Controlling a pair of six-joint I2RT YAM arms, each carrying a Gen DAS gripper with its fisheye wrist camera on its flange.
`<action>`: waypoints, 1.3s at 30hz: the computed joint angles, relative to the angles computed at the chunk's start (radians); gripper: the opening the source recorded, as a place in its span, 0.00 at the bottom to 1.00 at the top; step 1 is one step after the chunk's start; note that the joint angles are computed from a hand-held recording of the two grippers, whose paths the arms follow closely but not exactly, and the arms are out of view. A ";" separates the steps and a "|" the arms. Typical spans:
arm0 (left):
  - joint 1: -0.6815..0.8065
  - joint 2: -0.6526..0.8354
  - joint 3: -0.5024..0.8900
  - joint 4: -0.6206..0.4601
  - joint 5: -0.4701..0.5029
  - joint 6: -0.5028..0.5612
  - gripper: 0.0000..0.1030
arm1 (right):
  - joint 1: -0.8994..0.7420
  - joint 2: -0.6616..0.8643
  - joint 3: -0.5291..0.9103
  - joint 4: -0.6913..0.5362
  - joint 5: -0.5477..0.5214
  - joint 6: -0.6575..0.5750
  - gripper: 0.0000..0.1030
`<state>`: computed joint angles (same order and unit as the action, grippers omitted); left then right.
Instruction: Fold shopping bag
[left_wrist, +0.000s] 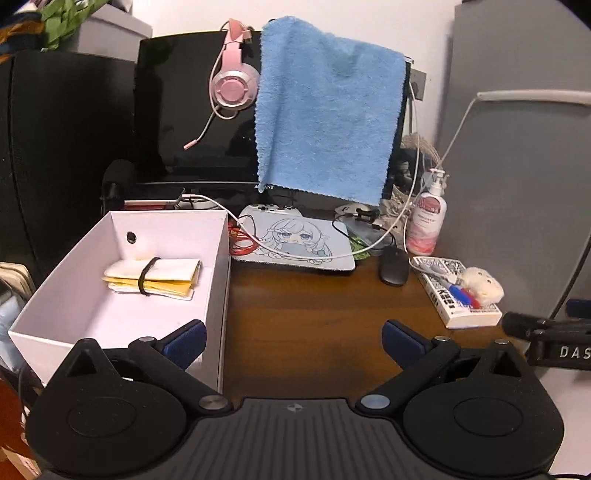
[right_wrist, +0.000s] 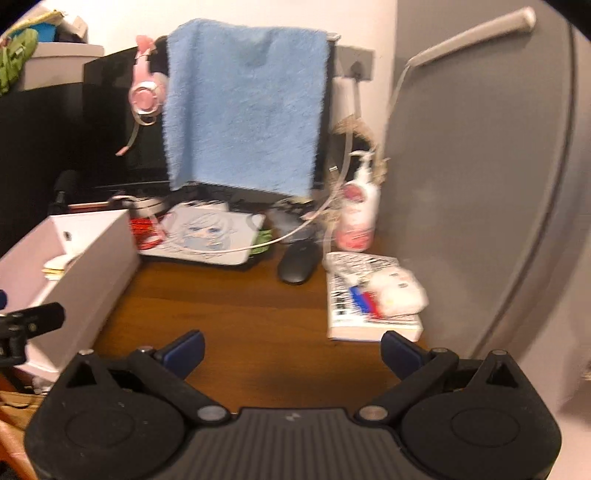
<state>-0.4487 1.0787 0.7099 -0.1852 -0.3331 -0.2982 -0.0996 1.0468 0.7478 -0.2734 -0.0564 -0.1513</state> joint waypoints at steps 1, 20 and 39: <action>-0.021 0.000 -0.004 0.009 -0.038 0.011 0.99 | 0.004 -0.018 -0.010 0.004 0.018 0.006 0.99; -0.213 -0.064 0.027 -0.109 -0.286 -0.078 0.99 | -0.008 -0.153 -0.022 -0.078 -0.085 0.050 0.99; -0.214 -0.100 0.044 -0.166 -0.289 -0.118 0.99 | 0.035 -0.229 -0.033 -0.096 -0.094 0.054 0.99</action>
